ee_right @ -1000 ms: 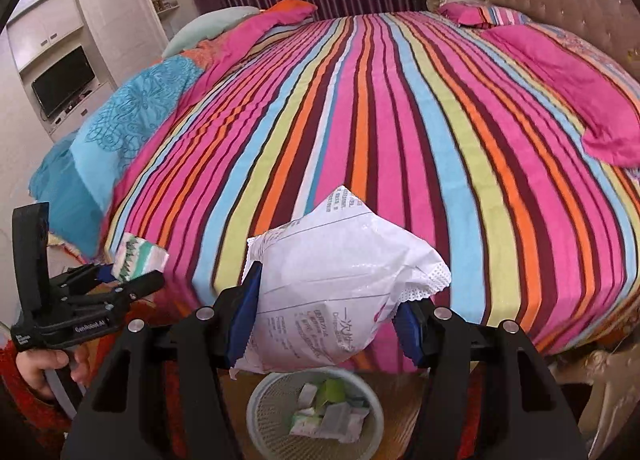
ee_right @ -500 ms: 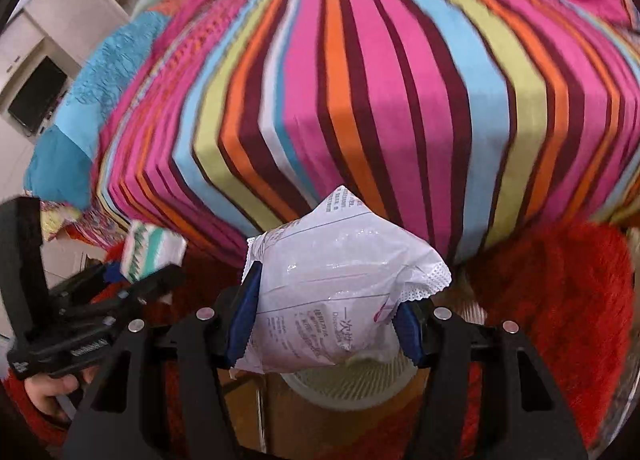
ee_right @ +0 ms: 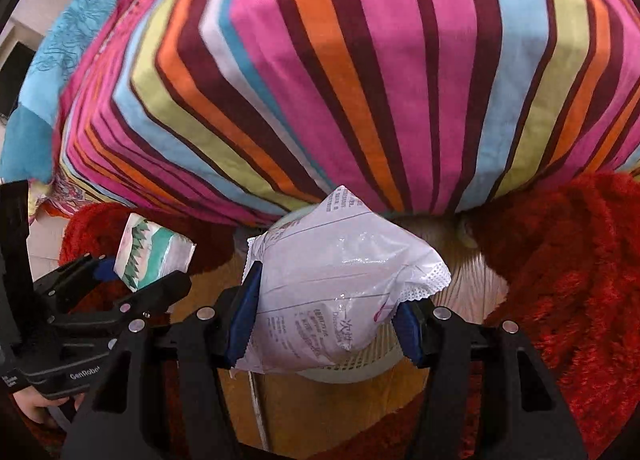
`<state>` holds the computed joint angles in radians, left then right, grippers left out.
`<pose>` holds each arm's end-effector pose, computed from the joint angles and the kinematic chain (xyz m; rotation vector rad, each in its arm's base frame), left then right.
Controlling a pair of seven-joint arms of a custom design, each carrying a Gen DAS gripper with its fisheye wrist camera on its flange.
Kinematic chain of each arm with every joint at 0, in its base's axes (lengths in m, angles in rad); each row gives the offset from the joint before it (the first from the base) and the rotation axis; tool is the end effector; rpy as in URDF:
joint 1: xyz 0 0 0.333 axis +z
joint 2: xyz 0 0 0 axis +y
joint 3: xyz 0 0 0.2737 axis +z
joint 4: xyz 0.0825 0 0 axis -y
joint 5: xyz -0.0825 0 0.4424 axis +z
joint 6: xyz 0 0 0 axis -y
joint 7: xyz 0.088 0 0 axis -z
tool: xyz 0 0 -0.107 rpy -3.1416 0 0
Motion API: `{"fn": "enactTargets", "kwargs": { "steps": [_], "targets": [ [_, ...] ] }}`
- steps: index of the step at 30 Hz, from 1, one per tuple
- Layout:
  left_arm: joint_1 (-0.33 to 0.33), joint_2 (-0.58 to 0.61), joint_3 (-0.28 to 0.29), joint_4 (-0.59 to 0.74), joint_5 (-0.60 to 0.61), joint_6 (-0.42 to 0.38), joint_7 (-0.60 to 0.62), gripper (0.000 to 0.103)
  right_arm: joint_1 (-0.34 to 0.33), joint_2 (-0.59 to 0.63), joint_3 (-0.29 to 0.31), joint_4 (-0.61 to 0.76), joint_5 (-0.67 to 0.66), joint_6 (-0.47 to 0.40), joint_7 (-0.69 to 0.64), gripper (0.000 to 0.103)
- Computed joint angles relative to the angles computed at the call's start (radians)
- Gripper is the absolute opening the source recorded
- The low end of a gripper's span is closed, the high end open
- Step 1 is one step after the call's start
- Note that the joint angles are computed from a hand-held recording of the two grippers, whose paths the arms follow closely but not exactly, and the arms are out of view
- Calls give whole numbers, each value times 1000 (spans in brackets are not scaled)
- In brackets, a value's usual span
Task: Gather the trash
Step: 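Carry the tissue pack and paper packet over the wastebasket with both tools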
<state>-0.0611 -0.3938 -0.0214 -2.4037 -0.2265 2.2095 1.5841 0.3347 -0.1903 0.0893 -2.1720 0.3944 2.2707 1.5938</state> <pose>0.5122 -0.0497 0.4172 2.2248 -2.1761 0.4270 0.5275 0.2497 0.4400 -2.1011 1.7357 0.1625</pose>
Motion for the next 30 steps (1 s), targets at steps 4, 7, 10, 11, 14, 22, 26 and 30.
{"fn": "enactTargets", "kwargs": {
  "steps": [4,7,10,11,14,22,26,30],
  "targets": [
    [6,59,0,36,-2,-53,-5,68,-4,48,-3,43,1,-55,19,56],
    [11,98,-8,61,-3,-87,-4,68,-2,88,3,83,-15,-97,33,56],
    [17,137,-15,86,-6,-120,8,68,-3,111,4,98,-24,-135,34,56],
    [19,150,-19,95,-7,-131,7,68,-5,103,2,82,-24,-141,28,56],
    [25,182,-25,112,-16,-165,16,68,-5,133,5,107,-43,-175,36,56],
    [51,294,-46,179,-14,-251,19,68,7,253,14,212,-114,-288,85,56],
    [59,348,-59,210,-10,-286,10,68,9,295,13,248,-109,-337,92,56],
    [69,375,-66,226,-12,-312,10,68,5,344,10,289,-87,-385,113,56]
  ]
}}
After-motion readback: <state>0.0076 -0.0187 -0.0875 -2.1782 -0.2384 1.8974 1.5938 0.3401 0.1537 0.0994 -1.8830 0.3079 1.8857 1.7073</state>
